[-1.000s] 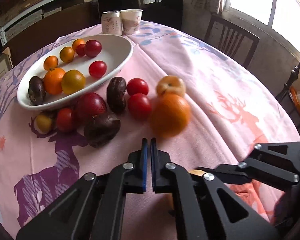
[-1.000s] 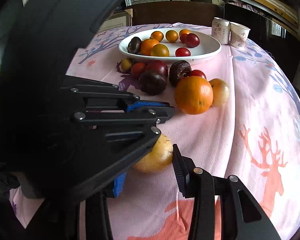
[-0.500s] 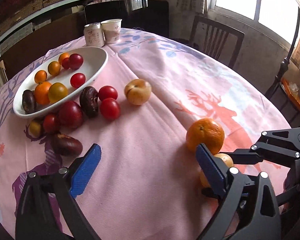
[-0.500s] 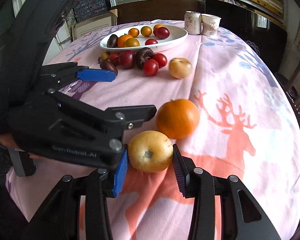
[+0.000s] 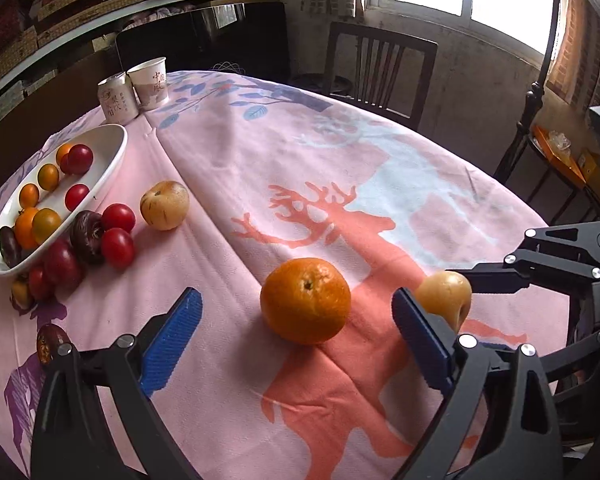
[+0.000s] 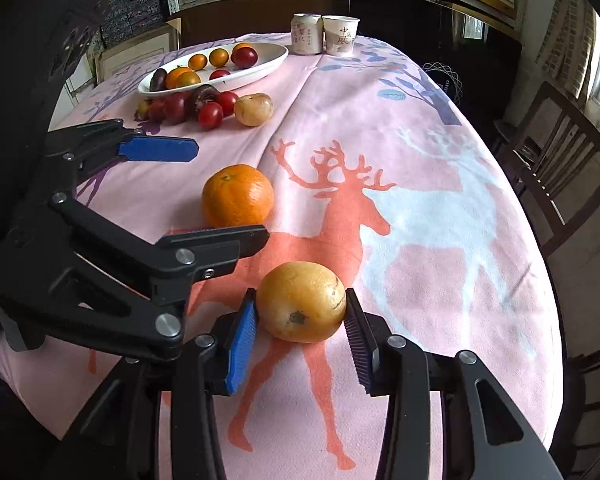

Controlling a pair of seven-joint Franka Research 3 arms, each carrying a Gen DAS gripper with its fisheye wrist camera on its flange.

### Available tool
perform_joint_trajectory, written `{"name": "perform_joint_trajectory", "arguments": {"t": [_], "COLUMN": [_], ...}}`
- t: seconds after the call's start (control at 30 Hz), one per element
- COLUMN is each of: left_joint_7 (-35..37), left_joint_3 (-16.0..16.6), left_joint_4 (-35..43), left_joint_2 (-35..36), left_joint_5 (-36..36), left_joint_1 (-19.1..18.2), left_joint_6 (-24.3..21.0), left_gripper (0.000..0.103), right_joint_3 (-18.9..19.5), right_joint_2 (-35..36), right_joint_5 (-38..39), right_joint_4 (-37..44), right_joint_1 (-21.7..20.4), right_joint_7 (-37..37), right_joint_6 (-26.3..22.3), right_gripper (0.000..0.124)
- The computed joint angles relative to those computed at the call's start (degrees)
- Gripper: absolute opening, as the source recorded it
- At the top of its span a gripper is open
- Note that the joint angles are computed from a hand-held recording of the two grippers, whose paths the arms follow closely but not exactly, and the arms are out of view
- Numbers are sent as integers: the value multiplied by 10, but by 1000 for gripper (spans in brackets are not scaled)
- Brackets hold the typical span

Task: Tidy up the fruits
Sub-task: 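Grasp the large orange with the left tool, then carry the large orange onto the plate and open the left tool while the right tool places its pale fruit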

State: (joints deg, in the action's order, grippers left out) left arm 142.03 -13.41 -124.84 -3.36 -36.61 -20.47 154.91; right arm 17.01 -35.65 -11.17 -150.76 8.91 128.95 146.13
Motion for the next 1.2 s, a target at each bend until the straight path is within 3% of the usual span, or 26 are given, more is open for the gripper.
{"name": "perform_joint_trajectory", "arguments": {"t": [0.03, 0.07, 0.2, 0.3, 0.5, 0.7, 0.87, 0.93, 1.03, 1.13, 1.2], "left_joint_7": [-6, -12, -17, -12, 18, 35, -2, -44, -229, -321, -355], "left_joint_3": [-1, 0, -6, -8, 3, 39, 47, 42, 75, 102, 106], "left_joint_4": [-1, 4, 14, 34, 18, 29, 96, 125, 169, 200, 222], "left_joint_2": [2, 6, 24, 35, 3, -10, 43, 73, 127, 160, 178], "left_joint_5": [6, 15, 1, -28, -40, -60, -39, -12, 161, 254, 290], "left_joint_1": [0, 2, 5, 16, 31, 56, 93, 108, 98, 88, 87], "left_joint_6": [1, -17, -16, -45, -67, -8, 62, 94, 139, 145, 132], "left_gripper": [70, 47, 47, 46, 46, 46, 46, 46, 46, 46, 46], "right_joint_3": [1, 0, -3, -2, 11, 39, 41, 35, 20, -4, -16], "right_joint_2": [0, 1, 1, -7, 14, 108, 243, 303, 401, 472, 501], "right_joint_5": [-3, -3, -2, 0, -17, -96, -177, -203, -232, -234, -210], "right_joint_4": [0, 0, -3, -9, 12, 105, 241, 307, 425, 515, 546], "right_joint_1": [0, 0, 1, 1, -16, -52, -71, -66, -46, -21, -14], "right_joint_7": [-1, -3, -9, -7, -8, -22, 9, 23, 36, 33, 19], "right_joint_6": [2, 4, 10, 14, 41, 114, 142, 140, 102, 61, 59], "right_gripper": [43, 43, 43, 43, 43, 43, 43, 43, 43, 43, 43]}}
